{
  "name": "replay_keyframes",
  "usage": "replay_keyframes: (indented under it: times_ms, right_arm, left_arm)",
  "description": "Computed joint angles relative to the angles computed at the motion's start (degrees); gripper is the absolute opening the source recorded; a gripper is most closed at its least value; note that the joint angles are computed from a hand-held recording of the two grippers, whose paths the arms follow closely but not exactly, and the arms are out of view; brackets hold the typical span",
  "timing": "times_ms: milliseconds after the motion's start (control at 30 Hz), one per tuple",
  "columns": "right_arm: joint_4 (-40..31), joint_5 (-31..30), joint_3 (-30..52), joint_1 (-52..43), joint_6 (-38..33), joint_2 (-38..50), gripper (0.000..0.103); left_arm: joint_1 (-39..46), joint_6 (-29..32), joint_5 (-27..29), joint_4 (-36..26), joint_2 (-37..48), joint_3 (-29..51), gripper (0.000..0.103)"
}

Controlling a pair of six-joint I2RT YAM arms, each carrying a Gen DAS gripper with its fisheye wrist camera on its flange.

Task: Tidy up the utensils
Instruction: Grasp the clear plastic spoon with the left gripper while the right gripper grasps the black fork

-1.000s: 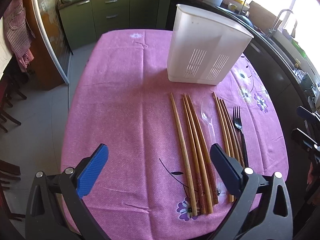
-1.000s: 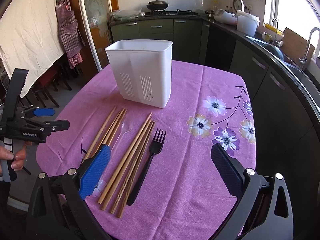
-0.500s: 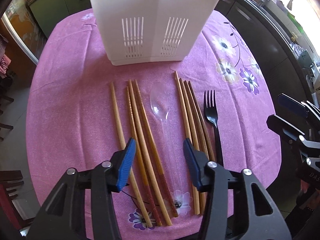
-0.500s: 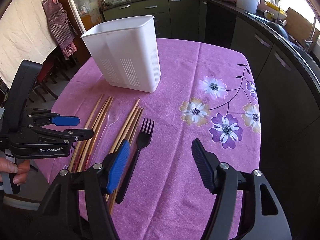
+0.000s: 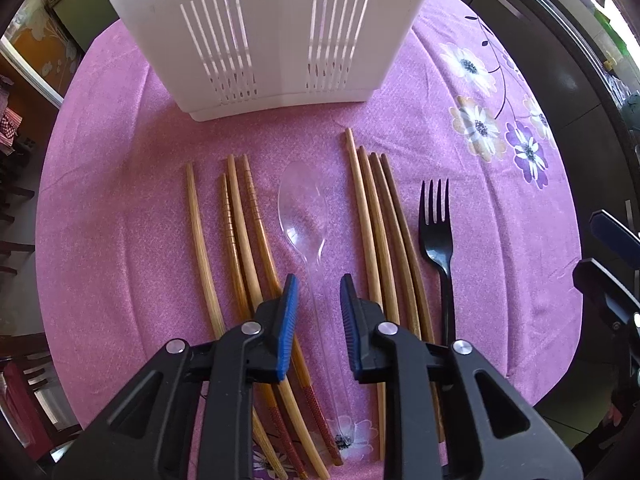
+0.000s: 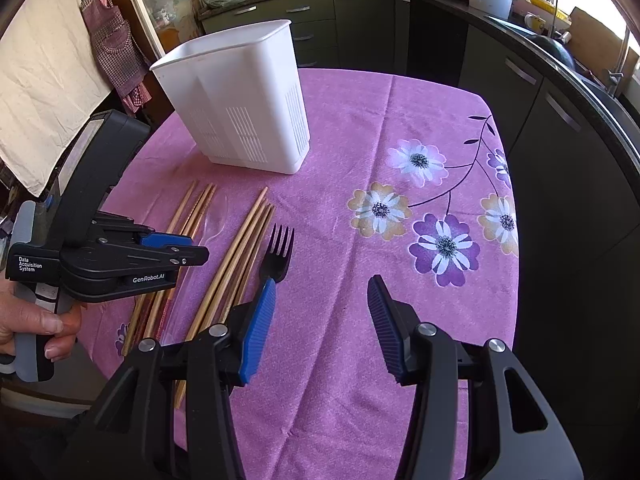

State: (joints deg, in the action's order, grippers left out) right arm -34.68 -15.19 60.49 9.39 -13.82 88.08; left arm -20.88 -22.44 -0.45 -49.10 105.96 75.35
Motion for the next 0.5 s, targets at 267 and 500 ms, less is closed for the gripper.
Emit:
replay_keyframes:
  times_ms: [267,500]
  right_arm:
    - [0.1,1.26,-0.42,0.45,-0.29,-0.07,0.048]
    - [-2.44,0.72,1.11,2.37,0.25,2.04,0.043]
  left_arm:
    - [0.45,0.21,1.27,1.66,1.88,0.72,0.01]
    - [0.93,1.51,2.39,4.7,-4.22,-3.49,0.009]
